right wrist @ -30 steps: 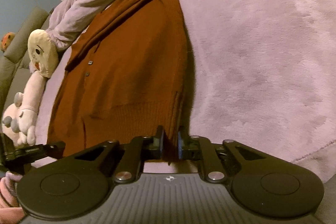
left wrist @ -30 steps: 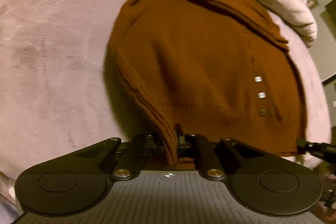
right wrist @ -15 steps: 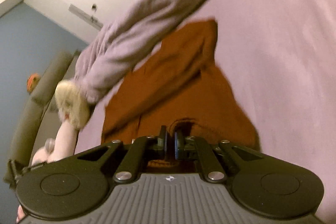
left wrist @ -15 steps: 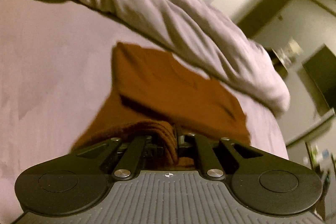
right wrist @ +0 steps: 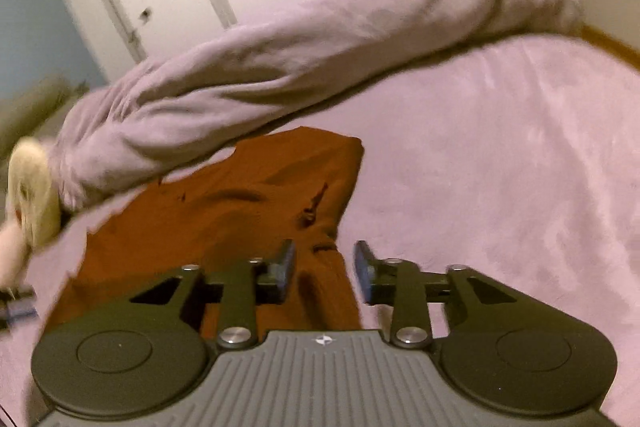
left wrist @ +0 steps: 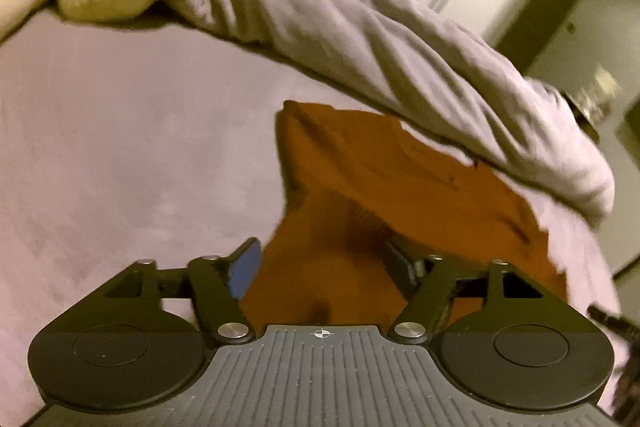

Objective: Fold small clothes

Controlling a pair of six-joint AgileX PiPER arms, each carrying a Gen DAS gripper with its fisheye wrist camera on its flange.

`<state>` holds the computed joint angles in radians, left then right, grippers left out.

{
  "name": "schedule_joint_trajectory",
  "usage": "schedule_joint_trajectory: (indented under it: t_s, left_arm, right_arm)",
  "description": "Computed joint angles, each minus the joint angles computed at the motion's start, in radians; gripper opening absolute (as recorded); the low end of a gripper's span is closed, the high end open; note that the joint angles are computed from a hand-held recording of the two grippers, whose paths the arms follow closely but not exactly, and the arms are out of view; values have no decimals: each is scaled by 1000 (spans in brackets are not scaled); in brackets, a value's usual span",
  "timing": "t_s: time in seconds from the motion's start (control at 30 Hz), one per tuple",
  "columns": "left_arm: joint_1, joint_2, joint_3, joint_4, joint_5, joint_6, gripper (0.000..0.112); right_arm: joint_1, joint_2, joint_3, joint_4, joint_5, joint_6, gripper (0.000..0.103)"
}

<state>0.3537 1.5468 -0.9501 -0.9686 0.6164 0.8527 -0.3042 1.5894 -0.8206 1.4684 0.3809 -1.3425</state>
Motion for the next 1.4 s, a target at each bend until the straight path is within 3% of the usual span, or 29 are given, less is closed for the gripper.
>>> schedule_joint_trajectory:
  t_s: [0.13,0.4,0.5,0.53,0.57,0.6,0.67,0.7,0.73,0.9,1.2,1.4]
  left_arm:
    - [12,21,-2,72,19,31,80]
    - [-104,150,-102,139,-20,-26,86]
    - [-133,180,-122,135,-28,-30,76]
    - [-143,184,-128,145,-32,-41,62]
    - [-148,190,-138,165,-26,-58,48]
    - [-154,194,-147,193,-21,-82,42]
    - [-162,192,-149,233,-27,-104,21]
    - [-165,189,-149,251,-32,-116,16]
    - [-164,185,-146,253,-34,-115,15]
    - [-156,133,-112,227,-39,-67,10]
    - [-101,7,-98,68,-9,44,9]
    - [-151,53,-225,158,-60,-84,9]
  right_arm:
    - [-14,15,-1,-88,63,-83,59]
    - [79,100,-86,-155,8,-45,59]
    - [96,149,-146,-200,7,-3,59]
    - [97,168,-170,-235,18,21,58]
    - [100,183,-190,-270,25,51,57]
    - [101,196,-208,-306,39,83,52]
    - [106,211,-227,-336,44,101,33]
    - [107,210,-225,-329,44,82,14]
    - [106,210,-227,-334,52,81,9]
    - [122,159,-164,-260,4,-18,8]
    - [107,7,-78,-149,32,-123,7]
    - [144,-21,-126,-135,-4,-118,7]
